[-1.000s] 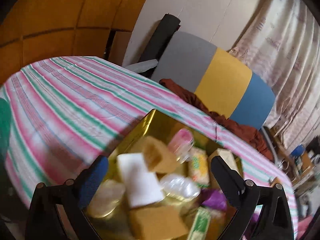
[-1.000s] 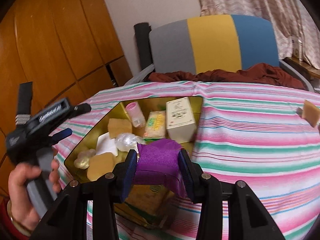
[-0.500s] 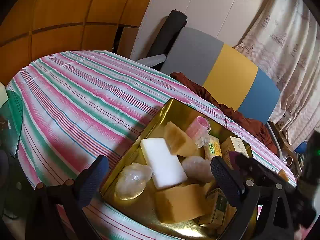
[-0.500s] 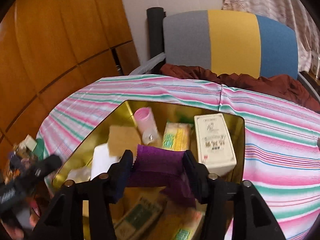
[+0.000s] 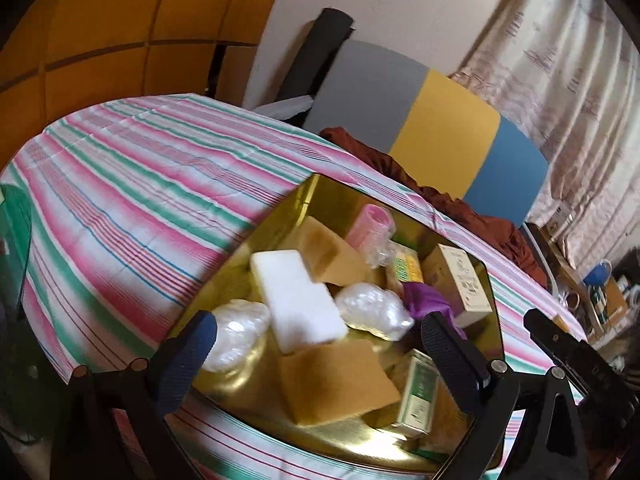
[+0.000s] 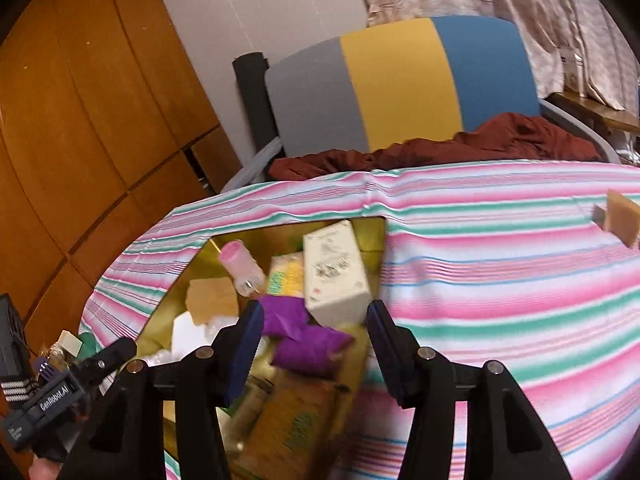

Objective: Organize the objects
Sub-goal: 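Carry the roller and pouch over the gold tray and release both, then grasp the yellow knitted ball with the right tool while the left tool grasps the yellow sponge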

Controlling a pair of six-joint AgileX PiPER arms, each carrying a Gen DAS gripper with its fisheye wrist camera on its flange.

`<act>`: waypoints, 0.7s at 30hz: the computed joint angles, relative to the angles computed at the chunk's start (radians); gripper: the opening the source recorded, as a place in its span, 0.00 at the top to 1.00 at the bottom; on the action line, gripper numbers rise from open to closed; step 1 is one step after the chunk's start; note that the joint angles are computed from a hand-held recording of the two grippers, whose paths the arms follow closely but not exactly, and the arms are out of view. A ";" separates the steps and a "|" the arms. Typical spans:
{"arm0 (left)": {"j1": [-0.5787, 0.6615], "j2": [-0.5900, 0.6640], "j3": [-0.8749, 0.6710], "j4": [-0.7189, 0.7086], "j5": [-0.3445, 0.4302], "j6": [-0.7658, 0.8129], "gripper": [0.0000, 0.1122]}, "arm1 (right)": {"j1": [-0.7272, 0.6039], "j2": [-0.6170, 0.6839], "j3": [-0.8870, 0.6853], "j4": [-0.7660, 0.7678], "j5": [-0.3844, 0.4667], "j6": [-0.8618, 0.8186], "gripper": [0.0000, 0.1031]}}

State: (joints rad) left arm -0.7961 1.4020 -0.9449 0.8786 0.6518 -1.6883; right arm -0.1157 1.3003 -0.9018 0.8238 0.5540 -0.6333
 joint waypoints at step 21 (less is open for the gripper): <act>-0.250 0.240 -0.299 -0.084 -0.046 0.247 0.08 | -0.463 0.054 0.095 0.021 0.073 -0.259 0.47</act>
State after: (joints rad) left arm -1.0462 1.6423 -1.2440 0.7951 0.6059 -1.4412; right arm -0.5790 1.3547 -0.8072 0.8445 0.6270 -0.8919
